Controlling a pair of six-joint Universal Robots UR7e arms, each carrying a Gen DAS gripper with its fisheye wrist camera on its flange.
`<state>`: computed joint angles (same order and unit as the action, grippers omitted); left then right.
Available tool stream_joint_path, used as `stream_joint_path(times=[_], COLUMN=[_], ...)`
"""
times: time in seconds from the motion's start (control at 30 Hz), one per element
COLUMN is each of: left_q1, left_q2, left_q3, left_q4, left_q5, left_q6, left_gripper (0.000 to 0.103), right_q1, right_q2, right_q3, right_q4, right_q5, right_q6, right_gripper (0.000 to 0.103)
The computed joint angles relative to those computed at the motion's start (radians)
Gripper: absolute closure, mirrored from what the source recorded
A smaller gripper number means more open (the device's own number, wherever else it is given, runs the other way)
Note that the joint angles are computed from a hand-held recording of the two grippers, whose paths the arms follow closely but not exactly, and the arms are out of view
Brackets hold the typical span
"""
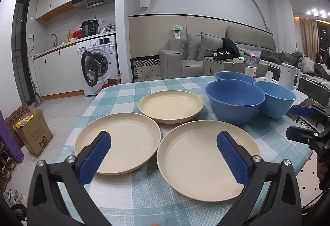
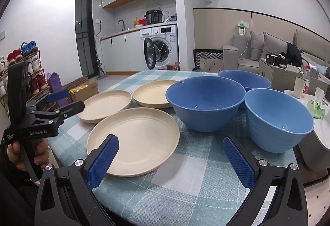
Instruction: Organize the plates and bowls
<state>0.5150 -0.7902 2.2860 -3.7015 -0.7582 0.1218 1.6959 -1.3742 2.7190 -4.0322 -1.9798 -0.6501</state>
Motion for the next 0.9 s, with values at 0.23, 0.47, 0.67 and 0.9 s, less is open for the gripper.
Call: stream_joint_path(times=[0.23,0.47,0.67,0.9], left_q1=[0.022,0.034,0.051,0.065], left_q2=[-0.020,-0.018,-0.016,-0.001], left_q3=[-0.027,-0.063,-0.098,-0.140], left_q4=[0.094,0.118,0.105,0.079], left_q5=[0.023,0.075,0.092,0.111], left_q6=[-0.027,0.023,0.049,0.091], left_gripper=[0.000,0.000,0.000,0.000], right_q1=[0.023,0.023,0.046,0.064], right_q2=[-0.047,-0.114,-0.124,-0.136], right_q3=[-0.033,-0.069,-0.116,-0.172], right_q4=[0.116,0.236,0.302,0.361], right_q5=[-0.025,-0.014,-0.052,-0.058], right_q6=[0.028,0.069,0.079,0.074], right_gripper=[0.000,0.000,0.000,0.000])
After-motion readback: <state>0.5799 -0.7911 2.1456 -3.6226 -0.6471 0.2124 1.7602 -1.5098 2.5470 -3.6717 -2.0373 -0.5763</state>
